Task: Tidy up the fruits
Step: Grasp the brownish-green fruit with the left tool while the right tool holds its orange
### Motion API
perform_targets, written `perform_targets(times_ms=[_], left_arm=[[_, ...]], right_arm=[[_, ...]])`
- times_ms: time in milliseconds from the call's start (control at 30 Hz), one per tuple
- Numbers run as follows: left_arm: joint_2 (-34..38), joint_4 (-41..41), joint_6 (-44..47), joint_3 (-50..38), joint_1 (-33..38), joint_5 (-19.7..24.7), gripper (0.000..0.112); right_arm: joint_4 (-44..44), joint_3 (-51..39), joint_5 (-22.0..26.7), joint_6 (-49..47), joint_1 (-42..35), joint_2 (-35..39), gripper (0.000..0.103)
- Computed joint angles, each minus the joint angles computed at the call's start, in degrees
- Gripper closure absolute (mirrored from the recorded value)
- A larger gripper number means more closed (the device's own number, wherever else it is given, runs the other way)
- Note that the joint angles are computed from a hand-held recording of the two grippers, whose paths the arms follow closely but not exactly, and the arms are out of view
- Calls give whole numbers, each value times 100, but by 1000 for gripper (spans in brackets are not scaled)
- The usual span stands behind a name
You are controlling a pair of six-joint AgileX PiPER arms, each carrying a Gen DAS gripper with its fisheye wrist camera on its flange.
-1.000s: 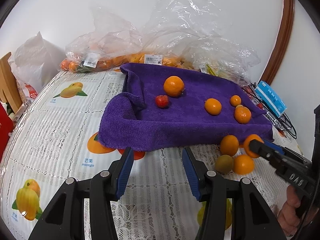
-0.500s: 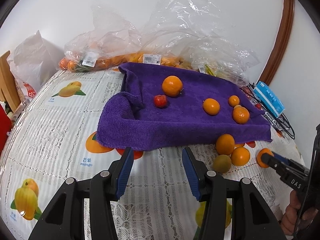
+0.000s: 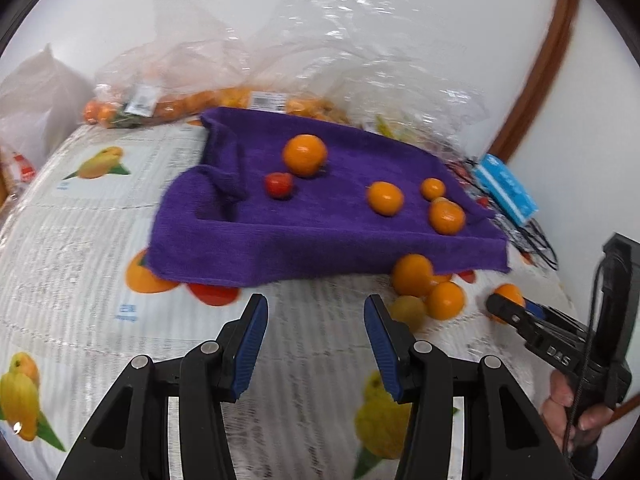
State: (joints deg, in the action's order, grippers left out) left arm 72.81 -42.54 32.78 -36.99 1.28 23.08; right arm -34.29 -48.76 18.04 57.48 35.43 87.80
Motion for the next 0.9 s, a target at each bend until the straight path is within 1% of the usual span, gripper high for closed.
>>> perform_targets(times_ms=[33, 100, 133, 167, 200, 267, 333, 400, 433, 500, 567, 700, 767, 833, 867, 900], left_arm=[[4, -185, 213, -2, -5, 67, 64], [81, -581, 712, -41, -22, 300, 64], [147, -687, 875, -72, -69, 415, 64], [215, -627, 847, -102, -157, 453, 64], [277, -415, 624, -129, -294, 410, 64], [404, 239, -39, -172, -638, 181, 64], [412, 708, -524, -158, -873, -63, 64], [450, 776, -551, -192, -942, -51, 64], [456, 998, -771, -202, -1025, -104, 64], [504, 1297, -1098, -258, -1154, -157, 65], [587, 1790, -1623, -344, -1312, -238, 65], [797, 2597, -2429, -565, -1600, -288, 65], [913, 3144, -3000, -705, -1730, -281, 65], [1032, 3837, -3737, -836, -1885, -269, 66], [1072, 4122, -4040, -873, -1933, -267, 69], [1082, 4340, -4291, -887, -1947, -261, 79]], right_arm=[[-249, 20, 51, 272, 46, -32, 61], [-494, -12, 144, 520, 120, -21, 61], [-645, -32, 230, 663, 181, -15, 61], [-753, -53, 303, 764, 232, -6, 61], [-951, -61, 408, 942, 313, -9, 61], [-1198, -48, 511, 1165, 413, -36, 61], [-1453, -11, 589, 1397, 495, -85, 61], [-1623, 14, 655, 1569, 545, -116, 61], [-1657, 21, 697, 1619, 553, -124, 61], [-1471, 11, 716, 1483, 475, -118, 61], [-1030, -19, 653, 1110, 309, -89, 61], [-1134, -2, 666, 1192, 365, -128, 61], [-1140, -4, 677, 1184, 381, -134, 61], [-1114, 11, 665, 1187, 365, -145, 61], [-1088, 17, 645, 1172, 344, -148, 61], [-1061, 30, 629, 1160, 328, -158, 61]])
